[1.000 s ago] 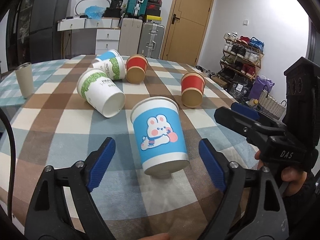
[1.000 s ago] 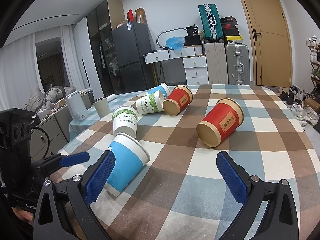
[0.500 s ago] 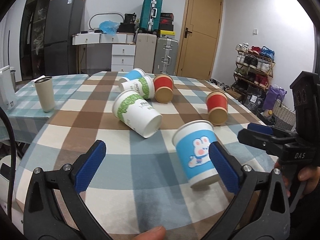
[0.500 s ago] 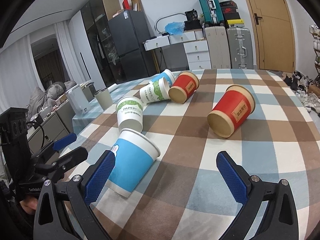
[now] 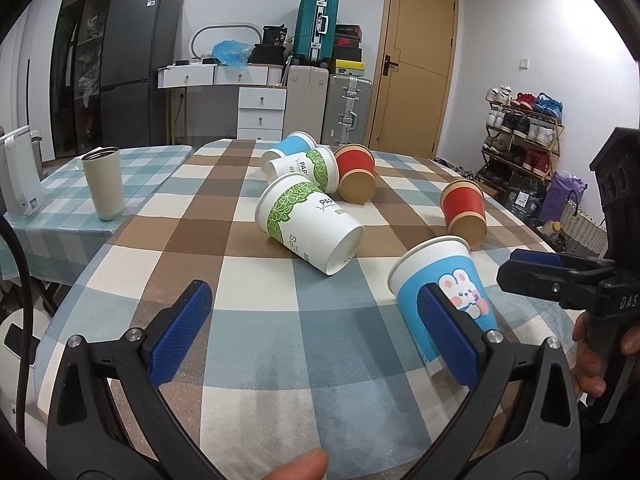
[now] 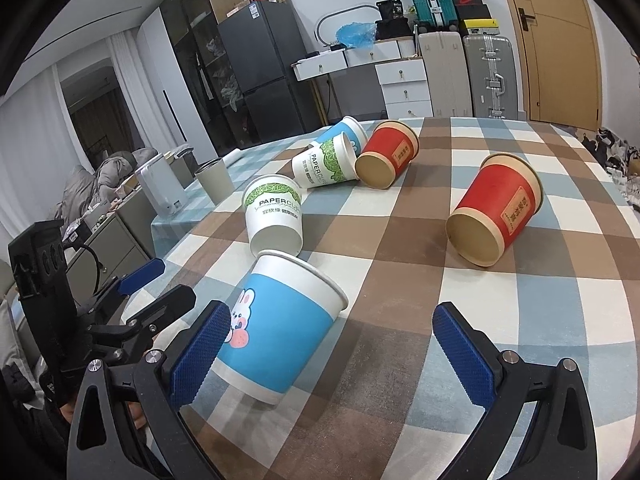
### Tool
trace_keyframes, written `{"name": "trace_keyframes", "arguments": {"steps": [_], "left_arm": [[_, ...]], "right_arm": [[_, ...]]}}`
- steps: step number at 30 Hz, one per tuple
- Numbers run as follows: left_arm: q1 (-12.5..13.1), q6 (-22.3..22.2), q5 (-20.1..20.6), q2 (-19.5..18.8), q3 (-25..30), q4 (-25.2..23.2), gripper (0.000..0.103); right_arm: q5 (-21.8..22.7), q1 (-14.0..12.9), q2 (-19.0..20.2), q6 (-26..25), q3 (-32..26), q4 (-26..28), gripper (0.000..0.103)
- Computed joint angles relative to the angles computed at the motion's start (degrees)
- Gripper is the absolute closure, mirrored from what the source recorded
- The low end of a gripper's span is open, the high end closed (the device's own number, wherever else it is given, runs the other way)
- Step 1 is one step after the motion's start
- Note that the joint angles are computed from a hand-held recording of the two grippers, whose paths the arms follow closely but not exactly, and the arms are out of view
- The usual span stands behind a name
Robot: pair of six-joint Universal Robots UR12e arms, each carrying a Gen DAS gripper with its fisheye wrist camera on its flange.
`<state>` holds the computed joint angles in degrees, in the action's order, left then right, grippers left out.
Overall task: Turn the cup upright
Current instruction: 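Grasp the blue bunny cup with the right tool while the left tool releases it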
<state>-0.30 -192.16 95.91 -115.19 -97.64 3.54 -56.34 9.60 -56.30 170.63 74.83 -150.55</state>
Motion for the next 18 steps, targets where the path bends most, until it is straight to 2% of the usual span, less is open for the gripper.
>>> {"name": "trace_keyframes", "arguments": {"steps": [8,18], "left_arm": [[0.3,0.2,-0.5,-0.8,0.9,-1.4,0.000],[0.7,-0.4,-1.4,-1.1,1.2,-2.2,0.000]], "right_arm": [[-0.4,0.3,0.6,-0.5,-2.0,4.6,0.000],[2.9,0.6,3.0,-0.8,-8.1,18.3,0.000]]}}
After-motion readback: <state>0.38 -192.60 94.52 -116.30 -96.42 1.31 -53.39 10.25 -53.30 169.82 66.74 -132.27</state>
